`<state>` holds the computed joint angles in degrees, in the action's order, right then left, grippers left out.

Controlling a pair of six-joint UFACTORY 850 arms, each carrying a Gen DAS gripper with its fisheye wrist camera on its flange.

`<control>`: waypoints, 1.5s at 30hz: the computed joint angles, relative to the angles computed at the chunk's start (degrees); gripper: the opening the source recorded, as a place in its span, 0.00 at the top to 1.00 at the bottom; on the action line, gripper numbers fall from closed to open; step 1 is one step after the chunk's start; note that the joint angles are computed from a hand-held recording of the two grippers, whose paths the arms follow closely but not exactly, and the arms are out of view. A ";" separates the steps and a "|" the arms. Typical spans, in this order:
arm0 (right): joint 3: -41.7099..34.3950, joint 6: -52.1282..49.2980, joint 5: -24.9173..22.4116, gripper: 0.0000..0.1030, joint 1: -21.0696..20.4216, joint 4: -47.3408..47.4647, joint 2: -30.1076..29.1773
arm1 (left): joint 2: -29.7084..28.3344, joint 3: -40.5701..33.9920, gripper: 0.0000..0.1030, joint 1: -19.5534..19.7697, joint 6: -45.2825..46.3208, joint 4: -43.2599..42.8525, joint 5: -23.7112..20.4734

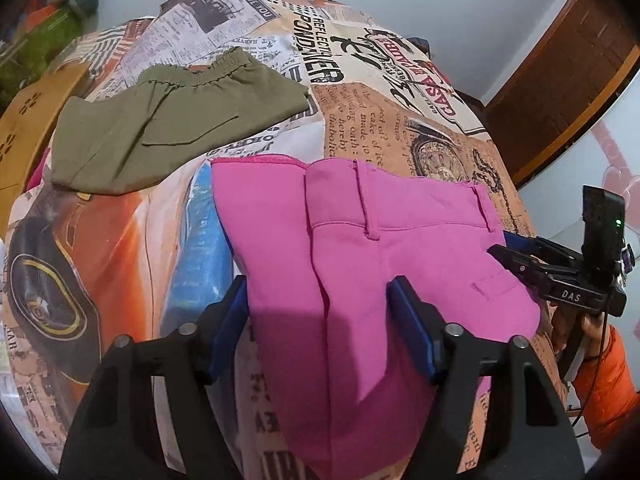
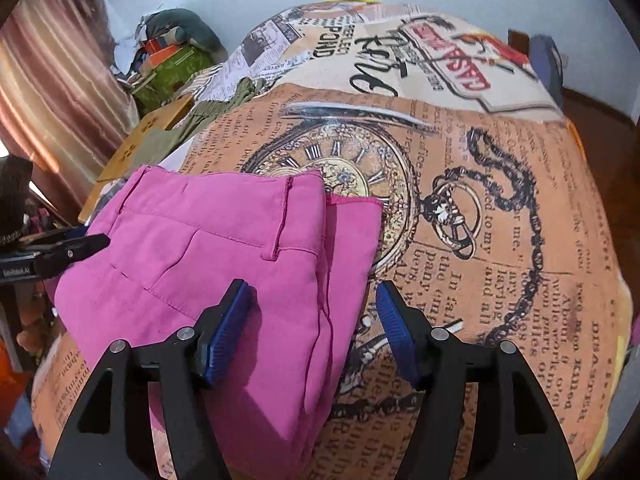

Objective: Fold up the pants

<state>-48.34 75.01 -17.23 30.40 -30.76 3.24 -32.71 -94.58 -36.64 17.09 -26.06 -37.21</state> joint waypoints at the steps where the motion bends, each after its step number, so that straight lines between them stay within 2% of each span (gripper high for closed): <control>1: 0.18 -0.25 0.56 0.41 -0.13 0.43 0.05 | -0.22 -0.35 0.40 -0.02 0.19 -0.17 -0.23; 3: 0.06 0.09 0.70 0.44 -0.03 -0.04 -0.04 | -0.69 -1.16 0.47 -0.12 0.73 -0.67 -0.68; 5: -0.05 -0.90 1.27 0.55 -0.10 0.42 -0.09 | -1.36 -2.16 0.59 -0.24 1.28 -1.39 -1.24; 7: -0.36 -1.89 1.28 0.62 -0.15 0.84 -0.27 | -1.90 -2.94 0.65 -0.44 1.55 -1.68 -1.63; 9: -0.76 -1.55 0.55 0.65 -0.18 -0.32 -0.50 | -2.26 -3.54 0.67 -0.85 0.78 -0.46 -1.55; 14: -0.61 4.34 -0.42 0.85 -0.46 -6.72 -0.13 | -2.23 -4.06 0.78 -1.90 -0.56 3.53 -0.17; 21: -2.10 6.56 -4.84 0.88 1.08 -11.91 -0.08 | 0.03 -2.38 0.84 -4.03 -2.75 11.66 4.23; 27: -3.00 10.91 -6.92 0.89 2.25 -17.22 1.70 | 1.97 -1.79 0.85 -4.09 -1.32 10.53 5.86; 33: -6.56 13.84 -12.06 0.89 4.97 -24.03 1.20 | 4.49 -0.70 0.86 -3.84 -0.68 9.75 8.25; 39: -10.13 15.11 -13.14 0.89 5.42 -27.65 0.14 | 6.54 -0.49 0.86 -2.66 -0.17 9.31 10.79; 45: -16.27 14.79 -12.83 0.89 5.23 -31.36 -3.84 | 6.79 -2.01 0.86 -0.67 -3.60 11.82 12.53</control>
